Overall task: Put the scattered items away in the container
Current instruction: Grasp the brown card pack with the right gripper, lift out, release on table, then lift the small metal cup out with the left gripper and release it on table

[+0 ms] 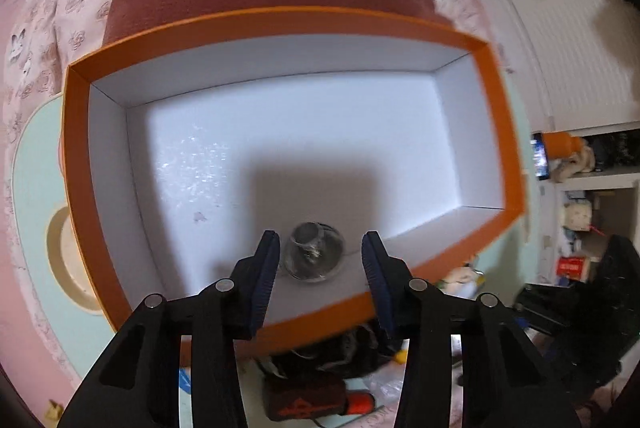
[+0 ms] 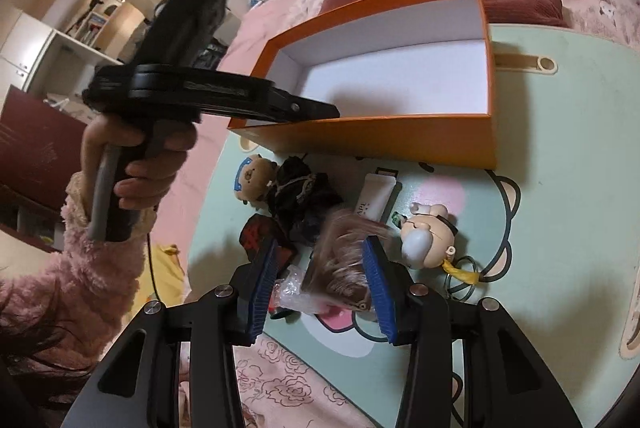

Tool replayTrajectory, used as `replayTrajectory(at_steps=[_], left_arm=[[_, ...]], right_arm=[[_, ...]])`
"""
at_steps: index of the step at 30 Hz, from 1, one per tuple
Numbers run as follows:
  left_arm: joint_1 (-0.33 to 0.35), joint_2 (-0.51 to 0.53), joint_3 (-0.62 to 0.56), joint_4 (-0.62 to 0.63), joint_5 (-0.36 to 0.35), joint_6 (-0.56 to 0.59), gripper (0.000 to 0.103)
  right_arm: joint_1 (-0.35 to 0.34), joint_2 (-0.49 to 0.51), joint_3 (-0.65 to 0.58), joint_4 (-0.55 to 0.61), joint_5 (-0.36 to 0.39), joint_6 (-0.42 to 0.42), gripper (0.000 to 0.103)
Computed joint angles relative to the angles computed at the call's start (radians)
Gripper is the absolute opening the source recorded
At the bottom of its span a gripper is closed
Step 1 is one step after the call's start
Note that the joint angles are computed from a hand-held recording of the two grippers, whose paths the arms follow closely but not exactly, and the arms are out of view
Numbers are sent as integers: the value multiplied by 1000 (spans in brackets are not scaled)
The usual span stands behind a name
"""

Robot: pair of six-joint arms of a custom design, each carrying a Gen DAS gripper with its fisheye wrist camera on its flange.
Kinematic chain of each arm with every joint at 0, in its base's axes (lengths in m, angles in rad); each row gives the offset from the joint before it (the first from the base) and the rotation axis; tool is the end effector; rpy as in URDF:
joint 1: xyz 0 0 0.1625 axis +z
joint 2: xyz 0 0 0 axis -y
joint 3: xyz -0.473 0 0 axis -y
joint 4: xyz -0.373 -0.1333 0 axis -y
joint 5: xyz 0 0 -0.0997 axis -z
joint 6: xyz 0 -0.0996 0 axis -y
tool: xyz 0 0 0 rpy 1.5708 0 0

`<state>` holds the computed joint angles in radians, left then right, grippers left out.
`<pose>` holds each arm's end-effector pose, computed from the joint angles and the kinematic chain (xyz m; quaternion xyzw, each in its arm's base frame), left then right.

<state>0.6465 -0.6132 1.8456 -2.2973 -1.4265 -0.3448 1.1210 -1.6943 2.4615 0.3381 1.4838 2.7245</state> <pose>-0.3502 -0.4492 -0.0517 0.2932 0.9203 0.1596 0.2042 0.0558 -0.2109 0.2396 -0.0059 -0.9721 0.2269 0.0584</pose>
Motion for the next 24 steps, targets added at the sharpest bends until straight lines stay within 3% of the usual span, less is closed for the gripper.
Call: replayTrajectory(at_steps=[2, 5, 10, 14, 24], left_arm=[[13, 12, -15, 10, -30, -6, 44], [41, 21, -29, 17, -116, -10, 29], [65, 28, -22, -29, -177, -28, 27], [43, -1, 14, -103, -115, -26, 27], [-23, -181, 161, -264, -134, 42, 27]], right_arm=[[-57, -13, 11, 14, -42, -38, 43], [-119, -26, 26, 22, -76, -78, 43], [-159, -47, 32, 39, -97, -101, 44], [-156, -60, 34, 40, -98, -98, 44], [-148, -112, 41, 23, -87, -60, 44]])
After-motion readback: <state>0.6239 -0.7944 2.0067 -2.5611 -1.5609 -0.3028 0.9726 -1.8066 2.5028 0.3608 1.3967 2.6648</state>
